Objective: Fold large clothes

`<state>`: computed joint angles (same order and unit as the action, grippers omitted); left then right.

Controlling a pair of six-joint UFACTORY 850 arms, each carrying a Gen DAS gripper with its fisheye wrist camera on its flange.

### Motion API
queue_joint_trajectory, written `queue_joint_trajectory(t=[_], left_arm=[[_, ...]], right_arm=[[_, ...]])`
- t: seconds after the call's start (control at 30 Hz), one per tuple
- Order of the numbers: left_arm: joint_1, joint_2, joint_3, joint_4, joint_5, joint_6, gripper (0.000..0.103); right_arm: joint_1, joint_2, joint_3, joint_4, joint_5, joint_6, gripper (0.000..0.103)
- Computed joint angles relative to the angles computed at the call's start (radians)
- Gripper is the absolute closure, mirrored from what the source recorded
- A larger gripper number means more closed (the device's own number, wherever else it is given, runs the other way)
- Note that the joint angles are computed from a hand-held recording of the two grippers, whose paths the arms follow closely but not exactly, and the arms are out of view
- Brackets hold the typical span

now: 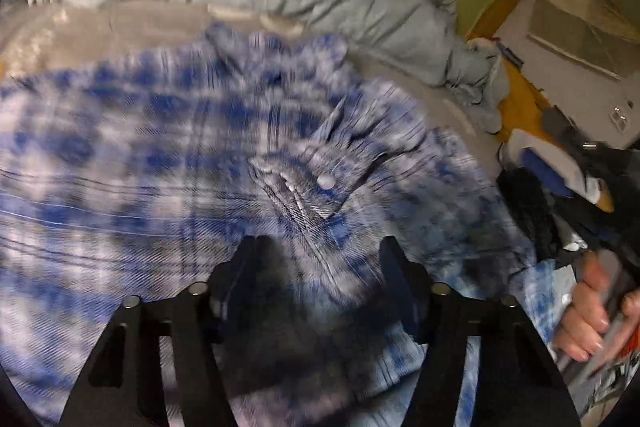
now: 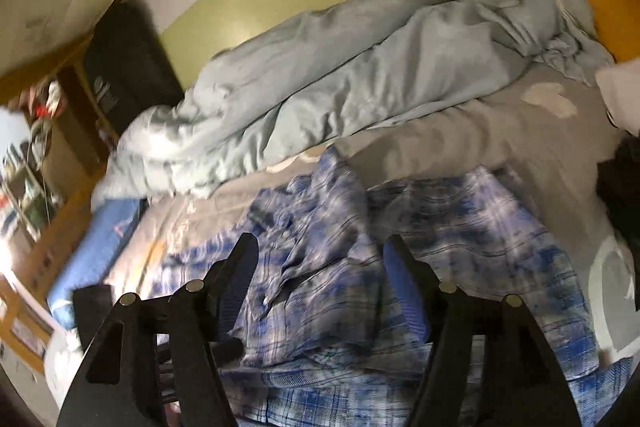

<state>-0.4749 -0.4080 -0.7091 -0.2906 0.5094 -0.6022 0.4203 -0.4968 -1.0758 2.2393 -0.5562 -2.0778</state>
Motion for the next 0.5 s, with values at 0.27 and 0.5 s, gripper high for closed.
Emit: queue_joint_trajectory(t=[0.27,0.5], left_arm=[[-0.03,-0.022,-0.023,-0.165,0.009,0.18,0.099],[-0.167,0.153,0.092,-0.85,0.359,0.796,0.101]], right_arm=[[-0.013,-0.002,-0.001,0.03,0.017,-0.005,0.039],[0.012,-0.012,-0.017,0.152,0.14,-0.137,0.039]])
